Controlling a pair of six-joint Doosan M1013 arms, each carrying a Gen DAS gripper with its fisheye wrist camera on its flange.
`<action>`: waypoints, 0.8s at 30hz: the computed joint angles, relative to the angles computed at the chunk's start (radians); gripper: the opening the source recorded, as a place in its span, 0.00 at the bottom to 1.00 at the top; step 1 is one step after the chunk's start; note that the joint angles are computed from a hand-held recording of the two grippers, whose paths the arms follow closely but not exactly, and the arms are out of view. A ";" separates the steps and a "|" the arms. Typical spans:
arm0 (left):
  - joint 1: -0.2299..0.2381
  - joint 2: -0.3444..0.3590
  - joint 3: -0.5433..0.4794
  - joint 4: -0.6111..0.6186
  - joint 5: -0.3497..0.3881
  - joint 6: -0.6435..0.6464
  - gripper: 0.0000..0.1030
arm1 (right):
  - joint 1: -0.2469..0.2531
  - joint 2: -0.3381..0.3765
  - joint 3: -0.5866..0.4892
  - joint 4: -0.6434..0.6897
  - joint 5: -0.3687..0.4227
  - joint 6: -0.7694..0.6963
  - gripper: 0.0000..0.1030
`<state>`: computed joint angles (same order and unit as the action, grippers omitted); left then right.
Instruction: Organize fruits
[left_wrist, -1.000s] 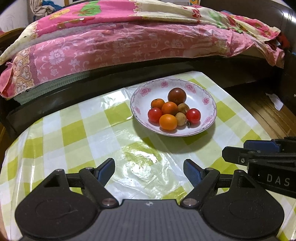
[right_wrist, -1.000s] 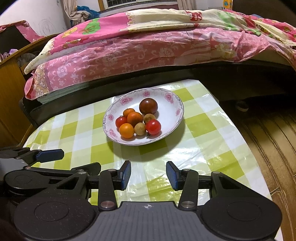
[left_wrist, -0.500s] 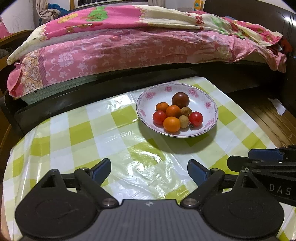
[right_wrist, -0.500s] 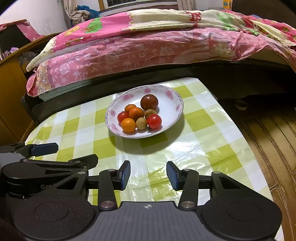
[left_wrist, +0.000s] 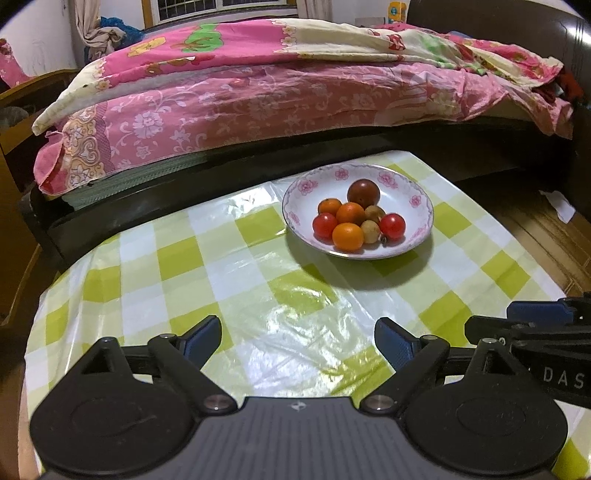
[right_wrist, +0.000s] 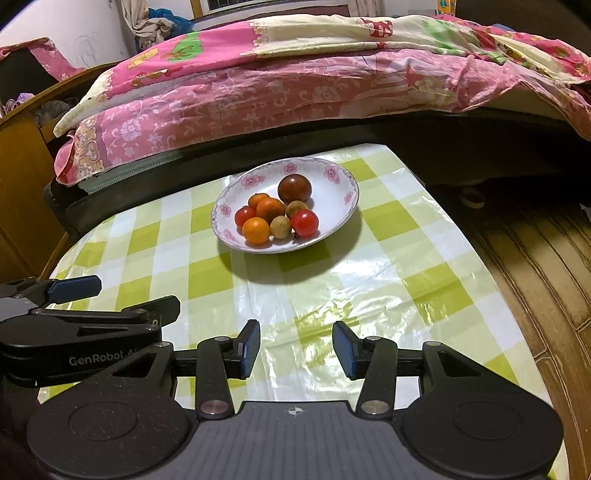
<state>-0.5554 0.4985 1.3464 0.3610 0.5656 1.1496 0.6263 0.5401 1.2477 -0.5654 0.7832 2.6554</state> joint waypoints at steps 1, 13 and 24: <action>-0.003 -0.004 0.007 0.012 0.002 -0.007 0.94 | 0.002 -0.002 0.002 0.002 0.000 0.001 0.40; -0.011 -0.038 0.053 0.011 0.005 -0.011 0.94 | 0.026 -0.023 0.026 -0.013 0.005 0.023 0.45; -0.017 -0.060 0.087 0.033 0.018 -0.029 0.94 | 0.041 -0.031 0.040 0.026 0.017 0.015 0.45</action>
<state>-0.5726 0.4383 1.4329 0.3944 0.5832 1.1209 0.6672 0.5087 1.2873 -0.5391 0.7998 2.6708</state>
